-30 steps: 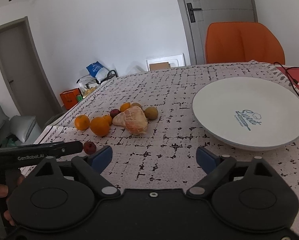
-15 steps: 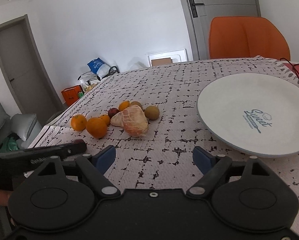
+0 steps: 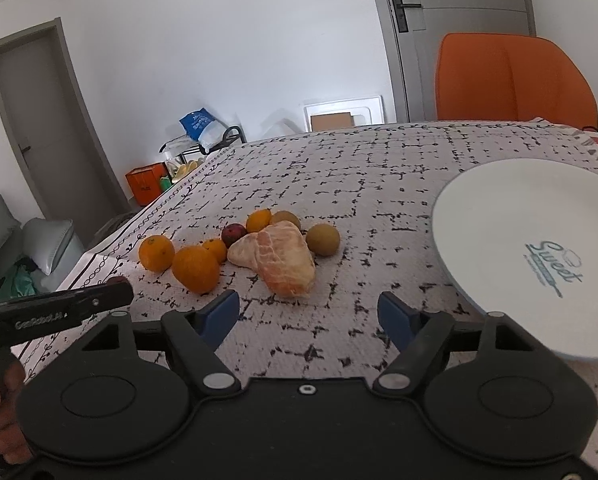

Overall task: Organize fruits
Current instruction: 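Grasp the peeled pomelo with the right tool while the left tool holds the plum, then release the pomelo into the white bowl with the right tool while the left drops the plum in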

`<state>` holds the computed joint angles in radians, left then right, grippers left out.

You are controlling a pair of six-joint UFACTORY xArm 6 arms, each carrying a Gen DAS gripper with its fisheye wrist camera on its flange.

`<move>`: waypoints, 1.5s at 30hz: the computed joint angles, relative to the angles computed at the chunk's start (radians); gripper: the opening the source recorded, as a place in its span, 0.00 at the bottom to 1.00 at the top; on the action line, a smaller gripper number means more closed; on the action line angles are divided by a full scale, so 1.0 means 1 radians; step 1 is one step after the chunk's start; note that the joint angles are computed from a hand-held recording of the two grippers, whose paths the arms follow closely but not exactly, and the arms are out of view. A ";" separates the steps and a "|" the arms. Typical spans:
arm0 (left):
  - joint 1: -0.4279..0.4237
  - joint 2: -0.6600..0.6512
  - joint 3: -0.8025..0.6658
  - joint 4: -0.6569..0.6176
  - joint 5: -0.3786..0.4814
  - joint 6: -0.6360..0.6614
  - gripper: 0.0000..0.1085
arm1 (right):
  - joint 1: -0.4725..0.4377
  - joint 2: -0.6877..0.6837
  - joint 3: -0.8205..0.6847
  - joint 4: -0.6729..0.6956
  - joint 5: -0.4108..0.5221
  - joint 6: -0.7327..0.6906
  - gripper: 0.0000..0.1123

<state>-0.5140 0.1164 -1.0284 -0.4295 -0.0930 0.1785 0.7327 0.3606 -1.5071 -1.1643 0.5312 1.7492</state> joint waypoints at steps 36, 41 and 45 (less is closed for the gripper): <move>-0.047 0.002 -0.071 -0.368 0.003 0.368 0.20 | -0.068 0.017 -0.011 -0.041 -0.130 0.060 0.29; -0.069 0.006 -0.089 -0.420 0.011 0.427 0.20 | -0.066 -0.047 0.052 -0.119 -0.108 0.155 0.29; -0.089 0.016 -0.116 -0.496 0.015 0.504 0.20 | -0.060 -0.116 0.117 -0.175 -0.066 0.223 0.29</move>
